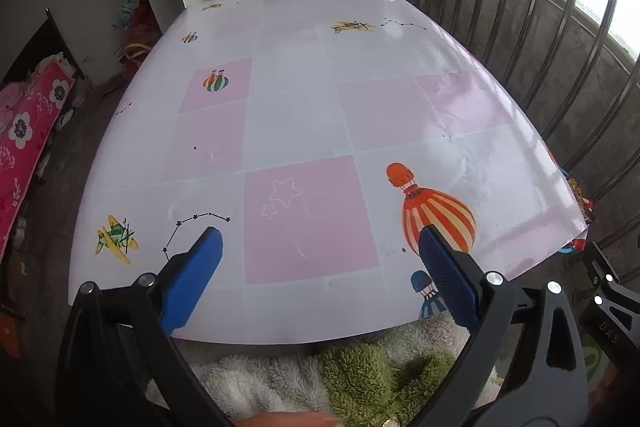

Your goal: Collect trash

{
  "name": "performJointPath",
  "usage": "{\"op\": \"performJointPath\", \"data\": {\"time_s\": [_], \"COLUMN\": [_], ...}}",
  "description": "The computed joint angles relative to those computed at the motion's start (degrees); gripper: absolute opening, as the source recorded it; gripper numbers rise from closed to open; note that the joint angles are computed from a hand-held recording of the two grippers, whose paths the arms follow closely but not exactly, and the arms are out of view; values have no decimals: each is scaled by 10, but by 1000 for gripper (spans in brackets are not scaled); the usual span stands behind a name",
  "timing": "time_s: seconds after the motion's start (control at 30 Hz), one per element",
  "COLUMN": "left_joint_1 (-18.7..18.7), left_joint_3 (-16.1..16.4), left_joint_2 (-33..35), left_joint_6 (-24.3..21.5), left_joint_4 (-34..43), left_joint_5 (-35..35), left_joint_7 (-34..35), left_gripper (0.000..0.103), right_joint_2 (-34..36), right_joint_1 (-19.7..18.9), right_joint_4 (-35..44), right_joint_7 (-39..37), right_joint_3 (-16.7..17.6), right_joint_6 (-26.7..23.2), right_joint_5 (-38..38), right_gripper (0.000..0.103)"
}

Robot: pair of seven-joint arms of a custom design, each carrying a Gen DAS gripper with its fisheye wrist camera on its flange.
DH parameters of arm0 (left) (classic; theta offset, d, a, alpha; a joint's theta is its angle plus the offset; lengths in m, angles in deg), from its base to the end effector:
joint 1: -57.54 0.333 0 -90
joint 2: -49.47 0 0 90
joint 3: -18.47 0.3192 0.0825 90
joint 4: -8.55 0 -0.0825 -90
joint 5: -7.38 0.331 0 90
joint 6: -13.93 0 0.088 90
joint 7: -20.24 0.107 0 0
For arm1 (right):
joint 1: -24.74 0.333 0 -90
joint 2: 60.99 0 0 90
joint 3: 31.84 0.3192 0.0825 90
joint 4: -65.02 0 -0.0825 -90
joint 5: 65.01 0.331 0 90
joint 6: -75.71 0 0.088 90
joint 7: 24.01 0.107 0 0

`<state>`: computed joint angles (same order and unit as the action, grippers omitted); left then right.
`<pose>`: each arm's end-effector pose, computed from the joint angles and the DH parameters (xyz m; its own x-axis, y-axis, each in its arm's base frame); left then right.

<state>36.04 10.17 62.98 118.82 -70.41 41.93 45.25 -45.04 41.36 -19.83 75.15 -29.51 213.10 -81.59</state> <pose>0.5474 -0.2468 0.6206 0.5211 -0.8508 -0.0673 -0.7240 -0.3988 -0.5629 0.6093 0.2026 0.6032 0.2472 -0.9529 0.1756 -0.7372 -0.3026 -0.6042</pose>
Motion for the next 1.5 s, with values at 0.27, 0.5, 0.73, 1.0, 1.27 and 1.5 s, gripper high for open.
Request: {"op": "performJointPath", "data": {"time_s": [0.27, 0.5, 0.73, 1.0, 1.27, 1.5], "left_joint_1": [-11, -18, -20, -19, -16, -13], "left_joint_3": [3, 9, 11, 10, 9, 9], "left_joint_2": [26, 32, 32, 29, 25, 23], "left_joint_6": [-5, -10, -12, -9, -12, -12], "left_joint_4": [38, 49, 50, 43, 40, 39], "left_joint_5": [-2, -6, -6, -6, -6, -7], "left_joint_7": [29, 35, 33, 30, 26, 26], "left_gripper": [94, 94, 94, 94, 94, 94], "right_joint_2": [0, -3, -4, -5, -3, 2], "right_joint_1": [-4, -6, -7, -5, -3, -1], "right_joint_4": [-1, -9, -9, -10, -5, 5], "right_joint_7": [12, 19, 18, 22, 18, 14], "right_joint_3": [-5, -5, -4, -4, -3, -2], "right_joint_6": [1, 9, 9, 13, 13, 8], "right_joint_5": [-3, -7, -6, -10, -11, -8], "right_gripper": [97, 97, 97, 97, 97, 97]}}
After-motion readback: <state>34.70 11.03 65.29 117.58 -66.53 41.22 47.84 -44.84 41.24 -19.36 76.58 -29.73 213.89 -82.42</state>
